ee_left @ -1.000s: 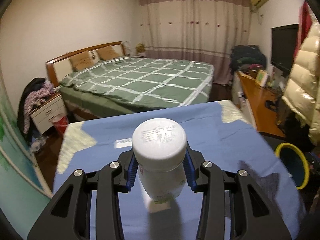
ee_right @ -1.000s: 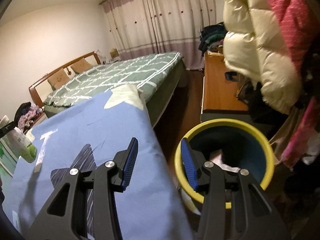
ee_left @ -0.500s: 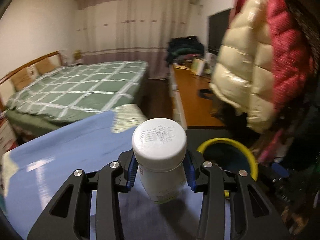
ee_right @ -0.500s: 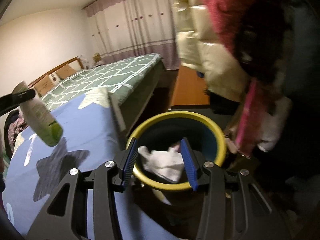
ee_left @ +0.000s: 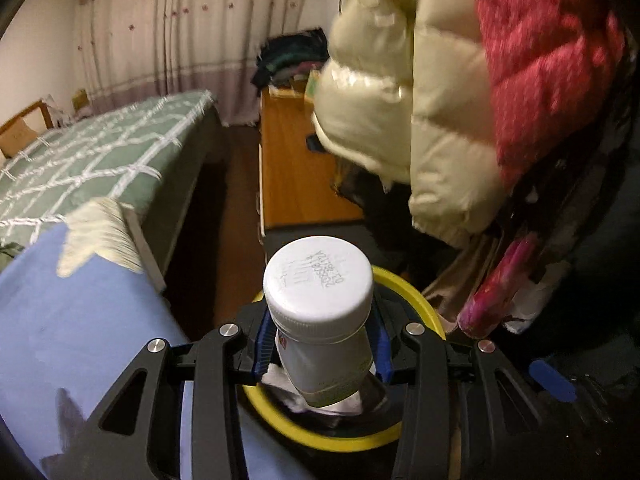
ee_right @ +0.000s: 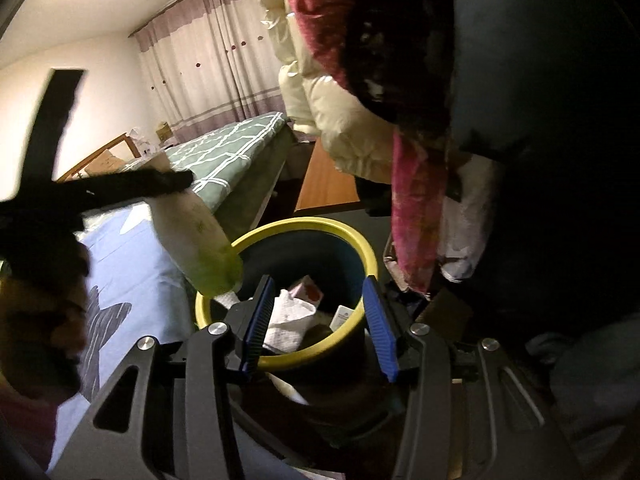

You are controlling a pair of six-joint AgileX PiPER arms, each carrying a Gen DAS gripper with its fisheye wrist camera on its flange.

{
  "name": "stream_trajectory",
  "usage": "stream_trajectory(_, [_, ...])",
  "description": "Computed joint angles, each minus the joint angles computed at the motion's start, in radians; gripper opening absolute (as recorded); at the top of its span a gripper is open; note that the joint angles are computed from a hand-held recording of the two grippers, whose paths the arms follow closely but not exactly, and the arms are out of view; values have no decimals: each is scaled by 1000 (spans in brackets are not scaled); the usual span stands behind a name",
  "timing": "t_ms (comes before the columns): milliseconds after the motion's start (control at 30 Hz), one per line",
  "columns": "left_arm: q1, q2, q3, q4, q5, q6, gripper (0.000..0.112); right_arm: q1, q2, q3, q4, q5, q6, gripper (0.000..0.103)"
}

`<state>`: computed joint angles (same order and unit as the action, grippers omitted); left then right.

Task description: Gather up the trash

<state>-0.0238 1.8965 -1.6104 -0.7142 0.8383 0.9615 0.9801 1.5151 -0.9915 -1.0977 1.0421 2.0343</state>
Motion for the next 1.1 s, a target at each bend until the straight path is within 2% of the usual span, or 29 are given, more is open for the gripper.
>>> stream_trajectory(100, [-32, 40, -10, 47, -22, -44, 42, -10, -4, 7, 0, -5, 2, 47])
stream_trajectory(167, [-42, 38, 14, 64, -61, -60, 63, -10, -7, 8, -1, -5, 2, 48])
stream_trajectory(200, [-39, 26, 37, 51, -84, -49, 83, -8, -7, 9, -2, -4, 3, 48])
stream_trajectory(300, [-19, -31, 110, 14, -134, 13, 86, -5, 1, -4, -6, -3, -1, 50])
stream_trajectory(400, [33, -88, 160, -7, -141, 48, 91, 22, 9, -20, -11, 9, 0, 51])
stream_trajectory(500, [121, -139, 190, -46, -97, 83, 96, 50, 18, -46, -10, 24, -14, 52])
stream_trajectory(700, [369, -248, 266, -128, -7, 195, 98, 115, 58, -135, -28, 66, -65, 55])
stream_trajectory(867, [683, -306, 292, -243, 82, 330, 98, 161, 95, -232, -30, 89, -143, 59])
stream_trajectory(967, [889, -285, 247, -274, 138, 359, 98, 178, 122, -296, -26, 89, -206, 62])
stream_trajectory(1100, [1092, -216, 153, -280, 209, 369, 98, 203, 159, -382, -12, 103, -301, 64])
